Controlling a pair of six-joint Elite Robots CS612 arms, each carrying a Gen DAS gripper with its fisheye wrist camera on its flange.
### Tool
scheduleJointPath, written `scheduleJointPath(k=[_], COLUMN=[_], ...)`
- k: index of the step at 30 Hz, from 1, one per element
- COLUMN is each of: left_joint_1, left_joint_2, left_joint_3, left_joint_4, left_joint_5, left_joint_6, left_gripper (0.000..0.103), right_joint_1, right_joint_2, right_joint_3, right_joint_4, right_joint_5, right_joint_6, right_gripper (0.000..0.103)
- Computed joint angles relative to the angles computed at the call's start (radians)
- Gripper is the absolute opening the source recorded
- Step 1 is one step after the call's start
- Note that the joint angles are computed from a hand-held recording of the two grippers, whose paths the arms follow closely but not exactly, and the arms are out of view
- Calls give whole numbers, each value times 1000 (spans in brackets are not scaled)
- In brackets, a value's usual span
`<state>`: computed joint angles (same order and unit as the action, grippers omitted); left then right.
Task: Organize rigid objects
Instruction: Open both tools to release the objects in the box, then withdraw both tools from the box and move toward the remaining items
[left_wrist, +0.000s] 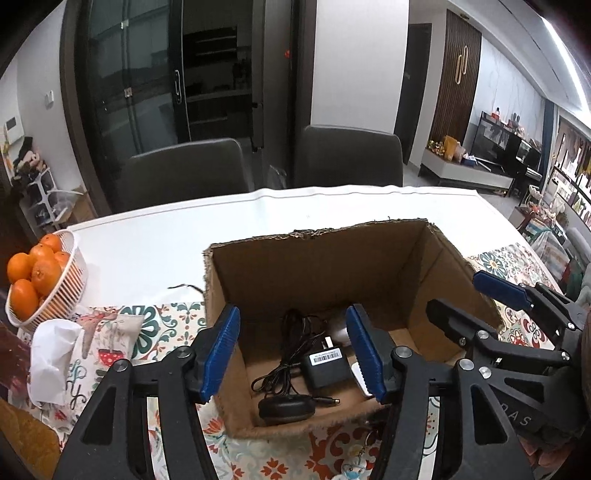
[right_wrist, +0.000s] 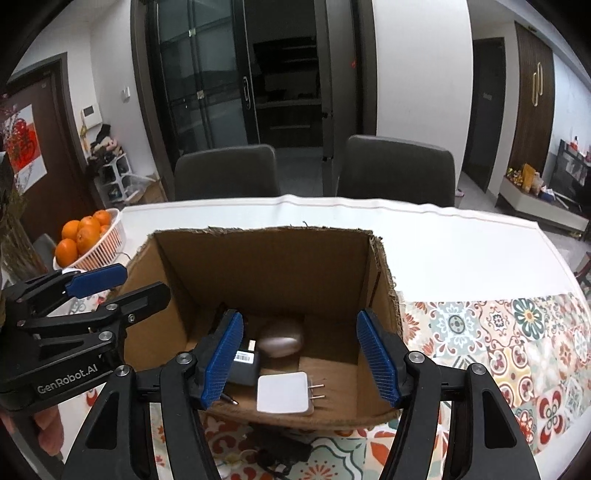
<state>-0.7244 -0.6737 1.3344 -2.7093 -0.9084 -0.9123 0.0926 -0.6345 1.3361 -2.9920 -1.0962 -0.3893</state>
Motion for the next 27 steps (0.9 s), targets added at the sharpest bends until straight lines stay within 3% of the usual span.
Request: scheduleJointPath(k=[10, 19, 27], left_joint_1=[-40, -77, -101], left_joint_2=[-47, -95, -127], left_joint_3=[67, 134, 193], left_joint_4=[-15, 27, 60], left_joint_5=[102, 183, 211], left_joint_6=[-31, -104, -180], left_gripper=[63, 65, 69], right_joint_1=[-13, -18, -16], right_joint_2=[-40, -75, -100], right_joint_3=[77, 145, 207], right_joint_4=[-95, -159, -196], right_joint_5=[34, 71, 92], right_joint_6=[43, 40, 27], right_gripper=[65, 66, 67])
